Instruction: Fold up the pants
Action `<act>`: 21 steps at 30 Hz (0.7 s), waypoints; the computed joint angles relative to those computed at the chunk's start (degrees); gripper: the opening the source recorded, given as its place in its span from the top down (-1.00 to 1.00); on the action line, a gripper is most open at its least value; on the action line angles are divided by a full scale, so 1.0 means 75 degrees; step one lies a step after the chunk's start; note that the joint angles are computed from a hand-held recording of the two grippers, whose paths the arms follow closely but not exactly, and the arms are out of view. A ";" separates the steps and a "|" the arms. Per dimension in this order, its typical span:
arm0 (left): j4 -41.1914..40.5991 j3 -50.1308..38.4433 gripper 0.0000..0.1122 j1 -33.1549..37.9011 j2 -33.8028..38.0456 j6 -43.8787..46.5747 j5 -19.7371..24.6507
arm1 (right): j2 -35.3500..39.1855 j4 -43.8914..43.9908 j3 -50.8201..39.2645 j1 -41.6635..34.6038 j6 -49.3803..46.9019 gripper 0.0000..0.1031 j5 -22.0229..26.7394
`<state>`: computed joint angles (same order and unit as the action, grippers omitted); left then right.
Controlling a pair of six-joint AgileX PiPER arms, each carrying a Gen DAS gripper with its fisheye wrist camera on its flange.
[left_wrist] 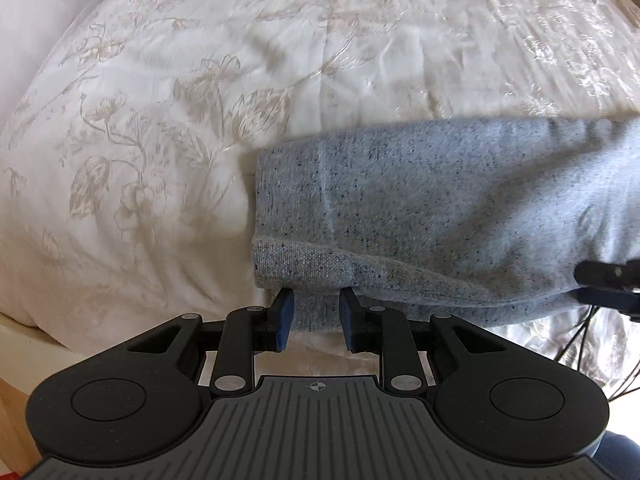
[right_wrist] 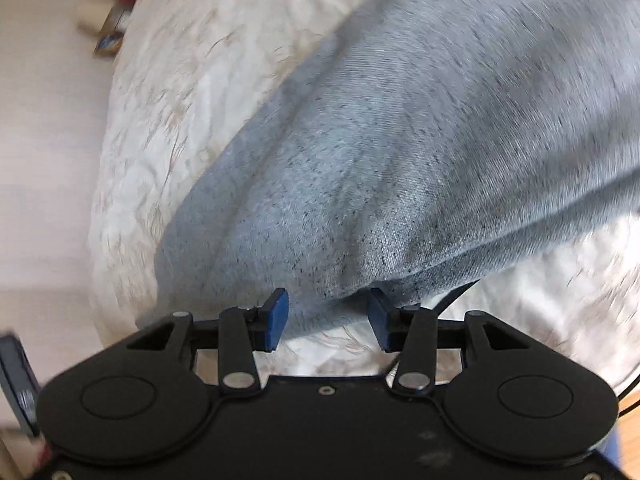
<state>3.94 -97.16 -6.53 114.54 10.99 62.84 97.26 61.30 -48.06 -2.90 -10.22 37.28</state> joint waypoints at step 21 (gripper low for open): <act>-0.0490 -0.0935 0.56 -0.0696 0.0617 0.0399 -0.0101 | 0.0135 -0.2204 -0.0777 0.0764 0.1416 0.90 0.0186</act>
